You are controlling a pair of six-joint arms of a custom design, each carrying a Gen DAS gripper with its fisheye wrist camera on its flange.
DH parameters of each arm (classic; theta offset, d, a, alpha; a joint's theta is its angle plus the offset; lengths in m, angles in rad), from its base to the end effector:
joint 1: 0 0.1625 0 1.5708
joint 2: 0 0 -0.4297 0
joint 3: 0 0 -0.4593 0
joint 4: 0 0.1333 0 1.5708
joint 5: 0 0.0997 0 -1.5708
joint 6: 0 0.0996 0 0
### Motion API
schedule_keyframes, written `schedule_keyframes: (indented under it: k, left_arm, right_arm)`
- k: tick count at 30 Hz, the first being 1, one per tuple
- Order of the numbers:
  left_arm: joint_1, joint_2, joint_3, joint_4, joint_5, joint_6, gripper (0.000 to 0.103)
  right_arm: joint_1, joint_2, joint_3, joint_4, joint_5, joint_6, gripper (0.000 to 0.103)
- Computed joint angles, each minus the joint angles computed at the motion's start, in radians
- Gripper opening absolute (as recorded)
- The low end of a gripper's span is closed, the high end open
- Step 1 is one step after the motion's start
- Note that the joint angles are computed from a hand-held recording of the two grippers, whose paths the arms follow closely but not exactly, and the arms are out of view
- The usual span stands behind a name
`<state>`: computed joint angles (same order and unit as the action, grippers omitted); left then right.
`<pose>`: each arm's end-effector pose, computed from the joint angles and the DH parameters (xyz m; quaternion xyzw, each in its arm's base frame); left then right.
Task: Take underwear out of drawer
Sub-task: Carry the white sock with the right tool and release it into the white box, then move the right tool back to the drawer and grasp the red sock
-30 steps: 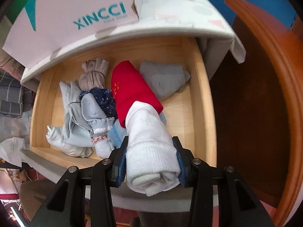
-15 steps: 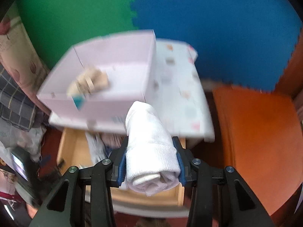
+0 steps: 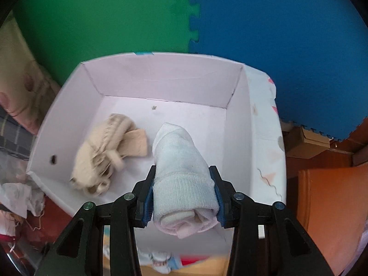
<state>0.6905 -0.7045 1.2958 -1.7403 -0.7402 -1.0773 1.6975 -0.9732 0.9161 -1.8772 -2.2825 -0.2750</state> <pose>-0.4636 -0.6513 0.0827 -0.0039 0.8987 -0.2205 0.3791 0.1714 -0.8051 0.5089 0.1222 -0.9159 0.1436 0.3543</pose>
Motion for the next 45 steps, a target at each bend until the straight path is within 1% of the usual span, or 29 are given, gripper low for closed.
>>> schedule_keyframes:
  k: [3, 4, 5, 7, 9, 12, 14, 16, 18, 20, 24, 26, 30, 33, 37, 41, 45]
  left_arm:
    - [0.005, 0.003, -0.005, 0.003, -0.016, -0.001, 0.054]
    - [0.007, 0.003, -0.006, 0.002, -0.020, 0.000, 0.054]
    - [0.008, 0.004, -0.006, -0.001, -0.025, 0.002, 0.054]
    - [0.008, 0.005, -0.006, -0.004, -0.028, 0.004, 0.054]
    - [0.009, 0.007, -0.008, -0.001, -0.029, 0.005, 0.054]
    - [0.009, 0.009, -0.009, 0.001, -0.030, 0.004, 0.054]
    - [0.010, 0.007, -0.006, -0.009, -0.034, 0.010, 0.054]
    - [0.012, 0.009, -0.007, -0.016, -0.045, 0.017, 0.054]
    - [0.014, 0.014, -0.012, -0.014, -0.053, 0.025, 0.054]
    - [0.013, 0.020, -0.019, -0.009, -0.056, 0.033, 0.054]
    - [0.014, 0.024, -0.025, -0.007, -0.068, 0.040, 0.054]
    - [0.017, 0.024, -0.025, -0.011, -0.078, 0.043, 0.054]
    - [0.020, 0.025, -0.026, -0.009, -0.091, 0.041, 0.054]
    - [0.024, 0.028, -0.032, -0.005, -0.106, 0.041, 0.054]
    - [0.029, 0.032, -0.040, 0.000, -0.122, 0.046, 0.054]
    - [0.038, 0.034, -0.044, -0.006, -0.157, 0.057, 0.054]
    - [0.044, 0.027, -0.034, -0.027, -0.176, 0.055, 0.054]
  right_arm:
    - [-0.008, 0.039, -0.034, 0.022, -0.027, 0.009, 0.040]
    - [-0.005, 0.046, -0.030, -0.001, -0.053, -0.010, 0.040]
    - [-0.004, 0.054, -0.034, -0.006, -0.062, -0.026, 0.041]
    - [-0.006, 0.071, -0.061, 0.034, -0.047, -0.007, 0.041]
    - [-0.010, 0.082, -0.071, 0.066, -0.047, 0.021, 0.042]
    - [-0.013, 0.074, -0.045, 0.043, -0.056, 0.017, 0.044]
    - [-0.014, 0.067, -0.038, 0.039, -0.043, 0.025, 0.048]
    - [-0.012, 0.054, -0.031, 0.030, -0.025, 0.023, 0.048]
    - [-0.007, 0.035, -0.021, 0.031, -0.004, 0.024, 0.050]
    - [0.004, 0.007, 0.006, 0.014, -0.002, 0.010, 0.056]
    - [0.023, -0.067, 0.074, 0.001, 0.026, -0.020, 0.056]
    - [0.028, -0.123, 0.123, 0.013, 0.040, -0.028, 0.056]
    - [0.023, -0.211, 0.204, 0.062, 0.054, -0.027, 0.057]
    - [0.016, -0.273, 0.277, 0.103, 0.043, -0.015, 0.057]
    - [-0.020, -0.340, 0.377, 0.142, 0.043, -0.009, 0.057]
    - [-0.067, -0.350, 0.426, 0.174, 0.048, 0.019, 0.057]
    - [-0.104, -0.342, 0.465, 0.152, 0.043, 0.017, 0.057]
